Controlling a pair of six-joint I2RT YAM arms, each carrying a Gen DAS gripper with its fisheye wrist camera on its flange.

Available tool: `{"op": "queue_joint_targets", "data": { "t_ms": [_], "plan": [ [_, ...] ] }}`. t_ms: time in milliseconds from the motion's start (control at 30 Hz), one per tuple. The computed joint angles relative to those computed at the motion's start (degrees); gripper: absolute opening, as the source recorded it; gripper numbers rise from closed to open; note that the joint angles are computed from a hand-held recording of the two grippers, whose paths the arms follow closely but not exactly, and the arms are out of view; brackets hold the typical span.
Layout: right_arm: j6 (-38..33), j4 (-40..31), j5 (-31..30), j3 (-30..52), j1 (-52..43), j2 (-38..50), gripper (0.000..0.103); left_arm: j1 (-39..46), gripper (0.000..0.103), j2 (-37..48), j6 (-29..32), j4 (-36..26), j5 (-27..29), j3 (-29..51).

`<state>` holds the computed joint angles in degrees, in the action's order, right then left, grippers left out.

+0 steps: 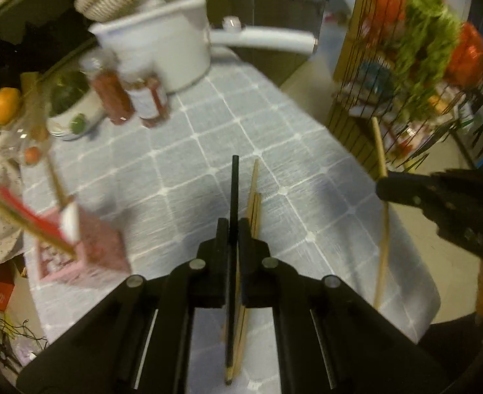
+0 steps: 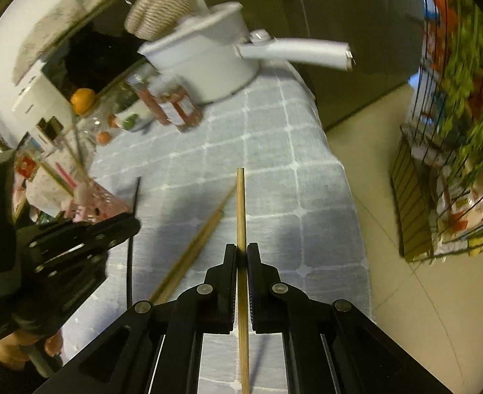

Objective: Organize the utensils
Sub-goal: 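Lift and carry both held chopstick bundles toward the pink holder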

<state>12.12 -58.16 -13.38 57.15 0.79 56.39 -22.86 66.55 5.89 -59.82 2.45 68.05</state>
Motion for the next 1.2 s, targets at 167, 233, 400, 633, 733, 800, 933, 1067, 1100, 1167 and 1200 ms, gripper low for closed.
{"op": "queue_joint_targets", "data": {
  "t_ms": [167, 233, 400, 633, 733, 800, 933, 1067, 1100, 1167, 1200],
  "plan": [
    [5.7, 0.4, 8.6, 2.6, 10.9, -3.6, 0.006, 6.3, 0.006, -7.9, 2.2, -1.7, 5.0, -1.1],
    [7.7, 0.9, 12.8, 3.5, 15.6, -4.2, 0.006, 9.9, 0.006, -10.7, 3.9, -2.4, 7.6, -1.2],
    [11.4, 2.4, 22.6, 6.2, 25.9, -3.6, 0.006, 21.3, 0.006, -15.4, 8.4, -3.5, 17.0, -0.3],
    [13.5, 3.5, 32.4, 13.4, 36.6, 0.5, 0.006, 43.1, 0.006, -13.2, 15.4, -6.4, 35.0, 7.5],
    [13.9, 3.9, 35.6, 17.5, 41.0, 3.8, 0.006, 51.3, 0.006, -12.6, 16.9, -6.1, 41.3, 9.9],
    [14.2, 4.1, 37.5, 19.6, 43.8, 5.8, 0.006, 56.3, 0.006, -11.5, 17.0, -5.6, 45.0, 11.6],
    [14.7, 4.9, 39.5, 22.5, 47.8, 8.8, 0.006, 63.0, 0.006, -10.5, 15.1, -2.5, 50.0, 12.4],
    [15.5, 6.2, 40.3, 24.2, 50.3, 11.6, 0.006, 64.6, 0.006, -11.6, 10.6, 4.4, 49.5, 9.6],
    [15.8, 6.4, 40.4, 24.4, 50.8, 12.0, 0.006, 64.2, 0.006, -11.6, 9.4, 6.1, 48.6, 8.6],
    [16.0, 7.3, 39.9, 24.6, 51.0, 12.9, 0.006, 63.2, 0.006, -11.4, 8.0, 8.4, 46.8, 7.2],
    [16.0, 7.7, 39.5, 24.6, 50.9, 13.2, 0.006, 62.1, 0.006, -11.3, 6.7, 10.4, 45.2, 5.8]
  ]
}}
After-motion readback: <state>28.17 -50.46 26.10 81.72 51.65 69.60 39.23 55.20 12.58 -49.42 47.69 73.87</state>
